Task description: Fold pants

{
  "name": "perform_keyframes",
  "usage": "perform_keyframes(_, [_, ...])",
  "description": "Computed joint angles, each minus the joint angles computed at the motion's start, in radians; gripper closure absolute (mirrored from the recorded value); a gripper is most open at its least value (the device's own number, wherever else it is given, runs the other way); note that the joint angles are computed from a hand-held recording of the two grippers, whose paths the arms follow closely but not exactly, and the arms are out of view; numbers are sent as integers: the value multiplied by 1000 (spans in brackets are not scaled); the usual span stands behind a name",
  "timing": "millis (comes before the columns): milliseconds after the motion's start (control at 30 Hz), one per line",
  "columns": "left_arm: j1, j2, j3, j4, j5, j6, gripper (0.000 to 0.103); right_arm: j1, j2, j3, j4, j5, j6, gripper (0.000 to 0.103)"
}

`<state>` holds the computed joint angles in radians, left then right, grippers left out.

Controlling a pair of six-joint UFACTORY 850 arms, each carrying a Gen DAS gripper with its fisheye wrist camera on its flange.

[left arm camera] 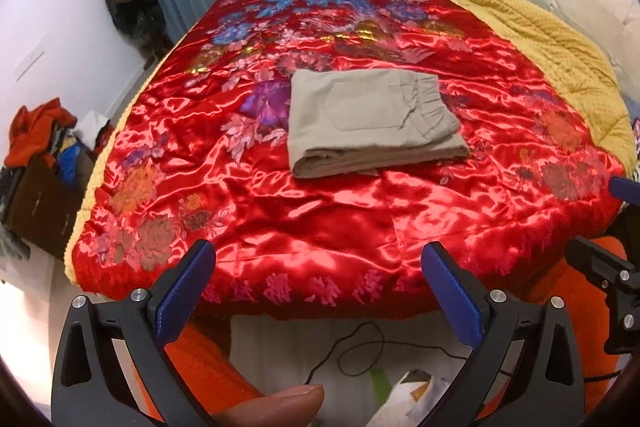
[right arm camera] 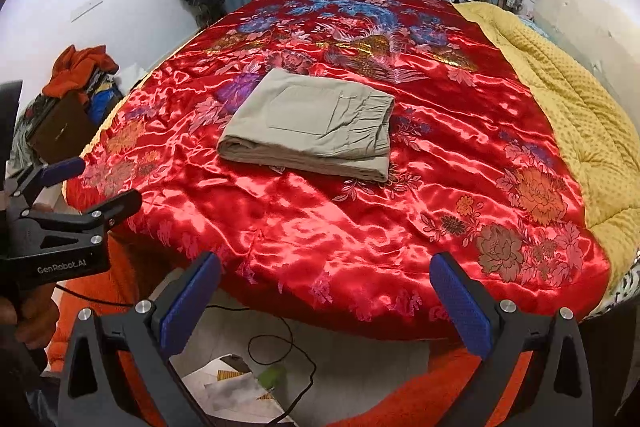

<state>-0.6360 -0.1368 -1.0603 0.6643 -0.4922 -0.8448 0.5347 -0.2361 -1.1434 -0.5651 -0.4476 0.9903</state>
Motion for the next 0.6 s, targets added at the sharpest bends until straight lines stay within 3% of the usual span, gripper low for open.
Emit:
perform_keyframes(200, [-2,29,15,-16,-3,20,0,1,11,3,96,0,-77,0])
perform_keyframes(600, [9,53,17,-8,-1,-10,1,11,26,-8,63,-26,-47,0])
